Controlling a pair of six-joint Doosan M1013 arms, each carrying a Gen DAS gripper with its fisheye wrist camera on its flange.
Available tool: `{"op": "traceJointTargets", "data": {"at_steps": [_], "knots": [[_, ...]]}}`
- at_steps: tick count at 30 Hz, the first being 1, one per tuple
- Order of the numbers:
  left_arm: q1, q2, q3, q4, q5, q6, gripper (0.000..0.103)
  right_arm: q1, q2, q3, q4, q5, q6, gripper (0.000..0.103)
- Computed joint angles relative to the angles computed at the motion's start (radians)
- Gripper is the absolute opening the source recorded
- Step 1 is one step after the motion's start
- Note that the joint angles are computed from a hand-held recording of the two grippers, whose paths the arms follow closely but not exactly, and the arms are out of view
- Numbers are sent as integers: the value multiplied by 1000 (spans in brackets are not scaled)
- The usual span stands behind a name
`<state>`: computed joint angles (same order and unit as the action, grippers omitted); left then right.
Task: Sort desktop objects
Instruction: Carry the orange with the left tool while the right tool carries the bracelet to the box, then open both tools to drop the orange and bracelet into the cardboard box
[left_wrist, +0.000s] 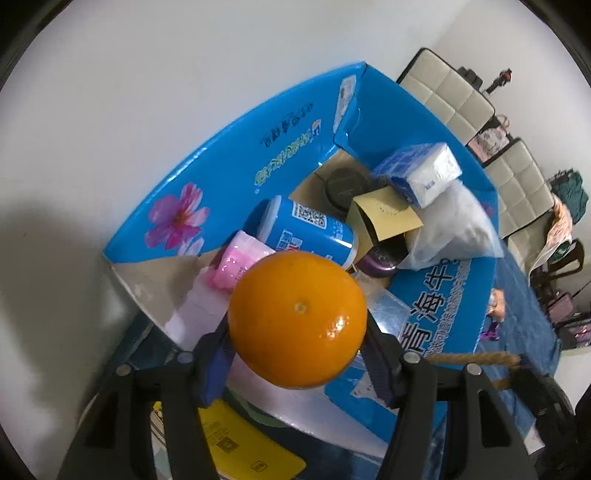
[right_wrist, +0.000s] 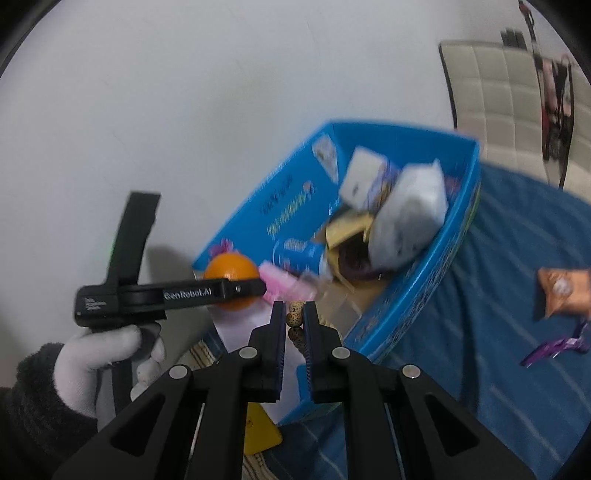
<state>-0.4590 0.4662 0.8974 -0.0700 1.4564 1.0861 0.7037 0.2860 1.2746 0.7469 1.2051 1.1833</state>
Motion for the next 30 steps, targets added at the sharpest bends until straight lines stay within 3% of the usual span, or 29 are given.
{"op": "traceJointTargets", "data": {"at_steps": [15, 21, 24, 27, 29, 30], "knots": [[-18, 16, -17, 20, 33, 32, 60, 6, 29, -14, 0, 67, 8, 10], [-11, 11, -27, 18, 25, -2, 61, -7, 47, -25, 107, 155, -49, 10], [-6, 6, -45, 3, -5, -33, 62, -29, 38, -4, 219, 166, -99, 23], [-13, 11, -84, -17, -29, -35, 63, -67, 14, 30, 318, 127, -141, 27], [-26, 16, -110, -34, -47, -26, 66, -101, 4, 43, 343, 115, -136, 49], [-37, 18, -122, -41, -61, -22, 68, -117, 2, 41, 325, 116, -121, 80]]}}
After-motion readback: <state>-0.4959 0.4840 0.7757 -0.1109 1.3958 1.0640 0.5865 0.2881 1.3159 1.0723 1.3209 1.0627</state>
